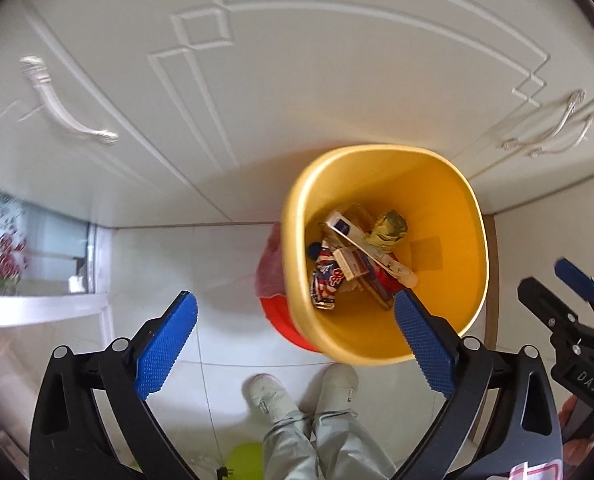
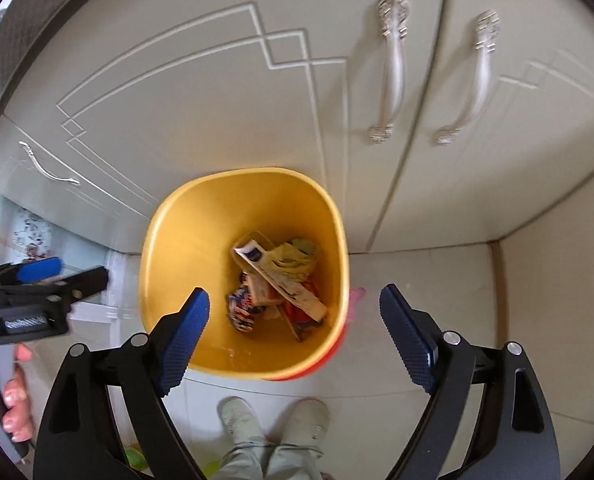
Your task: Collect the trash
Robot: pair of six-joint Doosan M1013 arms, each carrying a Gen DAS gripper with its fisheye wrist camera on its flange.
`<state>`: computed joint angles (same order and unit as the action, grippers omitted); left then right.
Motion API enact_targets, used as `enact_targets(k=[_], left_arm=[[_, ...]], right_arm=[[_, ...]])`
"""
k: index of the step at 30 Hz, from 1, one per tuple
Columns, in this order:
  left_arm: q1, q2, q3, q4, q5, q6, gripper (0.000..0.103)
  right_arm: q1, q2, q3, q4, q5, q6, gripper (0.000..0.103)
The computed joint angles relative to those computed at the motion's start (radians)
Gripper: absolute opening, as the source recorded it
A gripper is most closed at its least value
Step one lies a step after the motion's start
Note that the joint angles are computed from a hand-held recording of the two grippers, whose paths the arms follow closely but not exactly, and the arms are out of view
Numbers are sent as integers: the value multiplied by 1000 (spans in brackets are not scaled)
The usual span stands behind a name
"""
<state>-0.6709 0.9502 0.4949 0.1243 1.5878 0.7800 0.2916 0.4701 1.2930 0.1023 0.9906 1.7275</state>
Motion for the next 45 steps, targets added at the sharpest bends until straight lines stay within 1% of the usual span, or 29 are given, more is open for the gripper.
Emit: enact_targets(k=[2, 5, 8, 11, 15, 19, 23, 26, 32, 45], left_arm=[[-4, -14, 8, 19, 9, -18, 98], [-7, -43, 29, 11, 5, -41, 98], [-13, -57, 23, 20, 24, -33, 98], [-22, -58, -3, 37, 59, -9, 98], [-26, -74, -12, 24, 72, -11, 98], [-29, -100, 7, 18, 71, -35, 98], [-28, -118, 19, 16, 73, -63, 98], [-31, -122, 15, 42, 88, -61, 98], [-32, -144, 45, 53, 72, -59, 98], [-36, -138, 32, 54, 80, -51, 98]], right_arm=[[7, -10, -4, -35, 19, 31, 87], [18, -28, -9, -83, 47, 54, 87], [32, -46, -18, -118, 79, 67, 87], [37, -65, -25, -130, 94, 73, 87], [43, -86, -31, -133, 119, 78, 87], [58, -102, -35, -146, 137, 68, 87], [70, -115, -33, -146, 148, 73, 87], [69, -119, -36, -135, 154, 79, 87], [68, -121, -52, -133, 161, 88, 87], [72, -121, -62, -136, 169, 97, 87]])
